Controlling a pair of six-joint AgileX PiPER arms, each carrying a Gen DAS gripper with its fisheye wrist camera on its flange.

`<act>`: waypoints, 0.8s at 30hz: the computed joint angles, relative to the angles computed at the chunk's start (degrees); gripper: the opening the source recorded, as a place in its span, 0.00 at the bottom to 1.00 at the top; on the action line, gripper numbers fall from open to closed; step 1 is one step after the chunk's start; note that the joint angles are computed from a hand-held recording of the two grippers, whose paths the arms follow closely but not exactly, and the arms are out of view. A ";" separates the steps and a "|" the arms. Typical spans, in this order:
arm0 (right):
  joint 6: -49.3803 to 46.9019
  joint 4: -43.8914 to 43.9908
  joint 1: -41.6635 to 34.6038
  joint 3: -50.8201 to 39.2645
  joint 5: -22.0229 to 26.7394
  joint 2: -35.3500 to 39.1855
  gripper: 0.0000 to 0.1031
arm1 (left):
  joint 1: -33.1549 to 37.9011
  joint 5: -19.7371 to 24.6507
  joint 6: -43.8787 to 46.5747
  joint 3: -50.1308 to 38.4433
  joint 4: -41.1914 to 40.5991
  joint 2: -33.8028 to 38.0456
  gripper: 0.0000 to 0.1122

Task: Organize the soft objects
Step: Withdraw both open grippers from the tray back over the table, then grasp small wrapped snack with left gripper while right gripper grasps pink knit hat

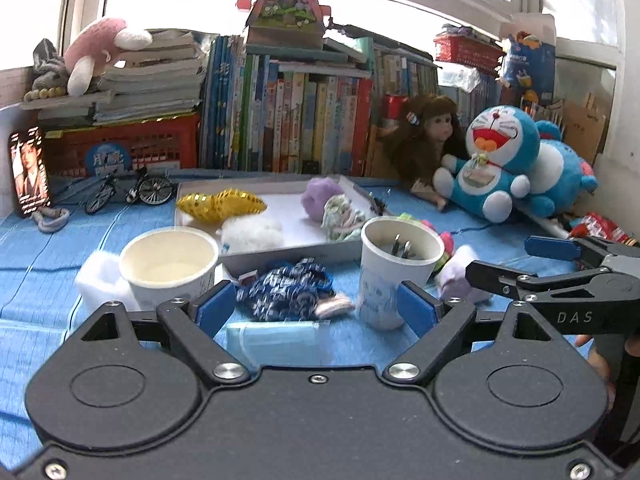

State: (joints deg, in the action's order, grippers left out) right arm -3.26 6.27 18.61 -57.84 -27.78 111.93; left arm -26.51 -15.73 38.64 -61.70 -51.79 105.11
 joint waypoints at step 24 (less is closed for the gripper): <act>-8.44 8.59 -0.71 -2.59 -2.53 7.77 1.00 | -7.39 -14.98 -14.72 10.14 2.28 5.79 0.71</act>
State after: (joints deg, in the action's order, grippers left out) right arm -11.70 14.86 17.90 -60.43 -30.31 119.69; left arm -33.90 -30.70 23.93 -51.56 -49.51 110.90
